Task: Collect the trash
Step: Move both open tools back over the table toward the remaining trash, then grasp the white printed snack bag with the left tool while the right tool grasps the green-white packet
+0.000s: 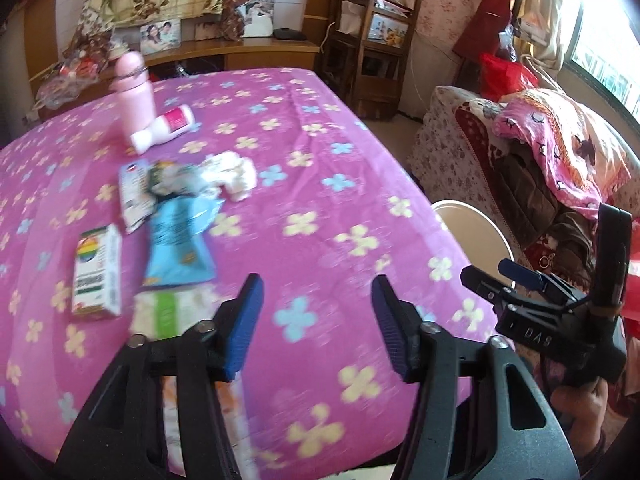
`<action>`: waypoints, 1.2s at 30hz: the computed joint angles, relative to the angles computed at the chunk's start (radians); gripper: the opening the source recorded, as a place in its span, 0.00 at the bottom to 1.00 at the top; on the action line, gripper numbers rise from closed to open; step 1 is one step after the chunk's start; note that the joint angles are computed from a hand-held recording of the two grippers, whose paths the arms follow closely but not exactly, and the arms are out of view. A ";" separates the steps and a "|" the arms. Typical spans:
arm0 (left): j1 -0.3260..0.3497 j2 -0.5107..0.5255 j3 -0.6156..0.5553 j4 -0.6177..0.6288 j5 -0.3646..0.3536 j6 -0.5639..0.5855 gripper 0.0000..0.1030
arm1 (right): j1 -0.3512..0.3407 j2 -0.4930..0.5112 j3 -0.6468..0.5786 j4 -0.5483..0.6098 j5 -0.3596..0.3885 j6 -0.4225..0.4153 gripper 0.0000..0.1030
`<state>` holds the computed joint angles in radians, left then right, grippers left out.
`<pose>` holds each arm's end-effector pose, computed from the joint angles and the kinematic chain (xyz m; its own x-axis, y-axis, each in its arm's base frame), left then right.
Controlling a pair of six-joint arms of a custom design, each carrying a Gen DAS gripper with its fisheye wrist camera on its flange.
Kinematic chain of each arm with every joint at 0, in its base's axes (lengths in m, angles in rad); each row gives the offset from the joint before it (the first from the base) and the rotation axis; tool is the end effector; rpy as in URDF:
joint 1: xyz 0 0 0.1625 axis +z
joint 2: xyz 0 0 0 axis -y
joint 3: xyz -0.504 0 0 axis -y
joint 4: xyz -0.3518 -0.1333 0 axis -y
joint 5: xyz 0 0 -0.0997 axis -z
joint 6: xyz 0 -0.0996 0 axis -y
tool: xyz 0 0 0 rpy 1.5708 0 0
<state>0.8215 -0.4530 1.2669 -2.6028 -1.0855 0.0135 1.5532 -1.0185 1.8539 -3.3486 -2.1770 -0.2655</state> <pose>-0.4209 -0.7163 0.0629 -0.7073 0.5382 -0.4583 0.6746 0.7076 -0.2102 0.0655 -0.6265 0.3632 -0.7878 0.3044 0.5355 -0.2035 0.6919 -0.6927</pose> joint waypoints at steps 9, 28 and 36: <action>0.061 -0.114 0.109 0.068 0.026 -0.053 0.60 | 0.034 0.057 -0.038 0.086 0.050 -0.003 0.76; 0.099 -0.068 0.201 -0.014 0.060 -0.081 0.69 | 0.052 0.112 -0.083 0.169 0.063 -0.008 0.76; 0.126 -0.106 0.198 0.025 0.012 -0.074 0.15 | 0.055 0.144 -0.134 0.261 0.130 -0.011 0.76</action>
<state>0.9471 -0.5587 1.4645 -2.5774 -1.0733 -0.0601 1.6085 -0.8743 1.7202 -3.0875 -2.0473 -0.2762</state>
